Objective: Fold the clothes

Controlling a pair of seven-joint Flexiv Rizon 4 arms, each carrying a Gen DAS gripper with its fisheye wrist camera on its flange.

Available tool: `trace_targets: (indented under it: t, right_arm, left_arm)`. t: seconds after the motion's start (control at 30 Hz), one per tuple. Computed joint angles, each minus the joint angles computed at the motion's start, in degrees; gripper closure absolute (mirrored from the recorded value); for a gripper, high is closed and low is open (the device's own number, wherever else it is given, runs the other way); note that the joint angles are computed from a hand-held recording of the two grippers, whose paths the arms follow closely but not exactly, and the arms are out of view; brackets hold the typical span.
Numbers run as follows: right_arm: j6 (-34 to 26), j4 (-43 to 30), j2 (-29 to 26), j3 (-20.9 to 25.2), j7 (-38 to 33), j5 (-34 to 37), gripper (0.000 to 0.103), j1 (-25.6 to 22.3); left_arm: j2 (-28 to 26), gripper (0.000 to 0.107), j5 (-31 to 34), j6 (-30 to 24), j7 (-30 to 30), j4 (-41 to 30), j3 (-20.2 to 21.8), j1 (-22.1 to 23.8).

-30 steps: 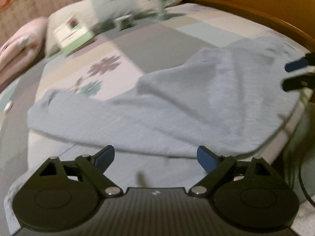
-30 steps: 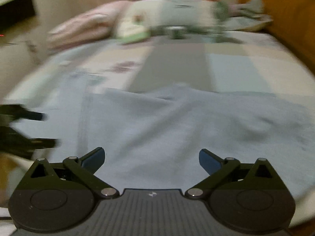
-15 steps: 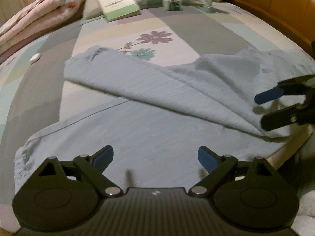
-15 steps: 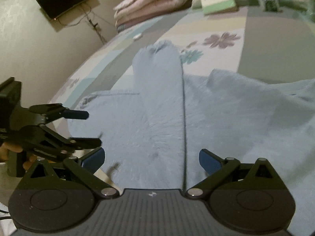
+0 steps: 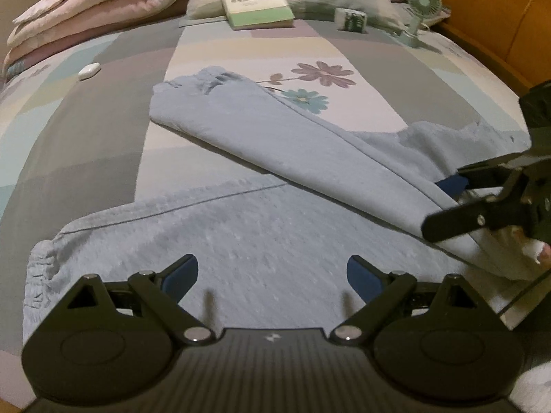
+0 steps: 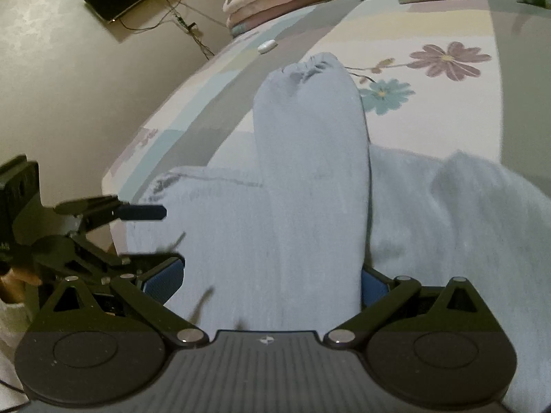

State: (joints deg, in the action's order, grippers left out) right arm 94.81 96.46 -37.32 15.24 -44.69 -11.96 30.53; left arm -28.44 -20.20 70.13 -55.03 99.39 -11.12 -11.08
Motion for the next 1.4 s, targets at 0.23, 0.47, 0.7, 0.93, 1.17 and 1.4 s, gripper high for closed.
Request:
trace_targets:
  t: [0.23,0.47,0.7,0.93,1.17,1.4]
  right_arm:
    - [-2.9,-8.1,-5.5,5.8,-2.4,0.2,0.000,-4.4]
    - [-3.6,-9.6,-4.6,6.8,-4.7,1.1,0.000,-2.6]
    - [-7.2,-11.3,-2.7,4.9,-5.9,0.7,0.000,2.3]
    - [-9.9,-10.7,-1.9,5.6,-6.4,2.9,0.000,4.2]
    - [-13.0,-7.4,0.0,2.5,-3.0,4.0,0.000,7.6]
    - [-1.7,7.7,9.5,-14.6,10.4,0.2,0.000,19.5]
  left_arm:
    - [-0.7,0.014,-1.5,0.2,-0.4,-0.7,-0.4,1.4]
    - [1.4,0.014,-6.2,3.0,3.0,3.0,-3.1,4.6]
    - [4.8,0.013,-16.6,5.6,10.5,8.2,-8.4,9.1]
    - [7.3,0.012,-24.7,6.1,16.3,10.8,-8.2,8.5]
    - [7.4,0.011,-30.8,-2.5,18.4,9.5,-5.8,6.6]
    - [1.9,0.011,-36.0,-15.6,16.1,2.8,-5.0,5.6]
